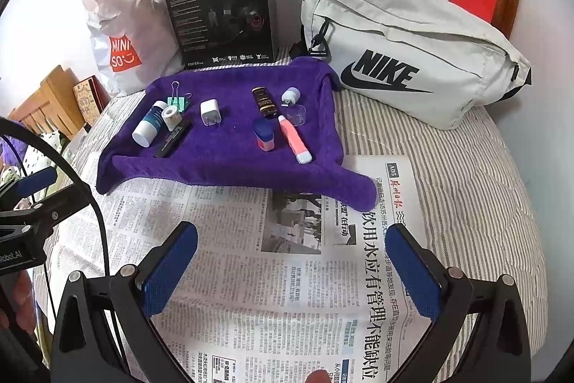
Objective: Organize rigid objects
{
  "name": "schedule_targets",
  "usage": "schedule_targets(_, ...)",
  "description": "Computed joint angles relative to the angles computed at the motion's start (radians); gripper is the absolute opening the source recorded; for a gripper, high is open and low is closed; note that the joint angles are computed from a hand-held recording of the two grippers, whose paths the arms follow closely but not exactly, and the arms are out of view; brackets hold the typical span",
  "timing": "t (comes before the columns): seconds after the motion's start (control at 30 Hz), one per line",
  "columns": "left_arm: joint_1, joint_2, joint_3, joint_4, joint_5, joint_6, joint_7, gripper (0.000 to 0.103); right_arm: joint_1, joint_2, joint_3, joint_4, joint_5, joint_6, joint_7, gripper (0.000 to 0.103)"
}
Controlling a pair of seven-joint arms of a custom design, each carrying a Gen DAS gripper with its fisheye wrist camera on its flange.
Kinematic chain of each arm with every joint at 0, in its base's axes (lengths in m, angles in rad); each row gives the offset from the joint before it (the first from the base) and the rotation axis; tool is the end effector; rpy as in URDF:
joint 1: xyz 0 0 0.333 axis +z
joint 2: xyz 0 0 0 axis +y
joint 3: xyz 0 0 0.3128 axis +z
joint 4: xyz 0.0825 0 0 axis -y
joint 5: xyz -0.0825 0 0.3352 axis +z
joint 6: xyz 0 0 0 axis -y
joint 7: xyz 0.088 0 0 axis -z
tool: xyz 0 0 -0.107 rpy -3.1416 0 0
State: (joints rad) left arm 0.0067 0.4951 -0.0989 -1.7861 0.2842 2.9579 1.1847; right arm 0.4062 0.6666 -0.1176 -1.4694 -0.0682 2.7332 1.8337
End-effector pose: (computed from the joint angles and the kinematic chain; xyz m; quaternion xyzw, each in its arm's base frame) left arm 0.6594 -0.0695 0.3848 -0.6861 0.6454 -0.2573 0.2159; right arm 0.6813 0.2274 0.3810 -0.7161 0.6302 -0.1904 0.2317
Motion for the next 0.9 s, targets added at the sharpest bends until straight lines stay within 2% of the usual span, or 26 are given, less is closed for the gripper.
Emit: schedule_targets(0.9,0.004,-0.002,0.002,-0.007,0.007,-0.005,-0.006,0.103,0.007,0.005,-0.001,0.003,-0.005,-0.008,-0.004,0.103)
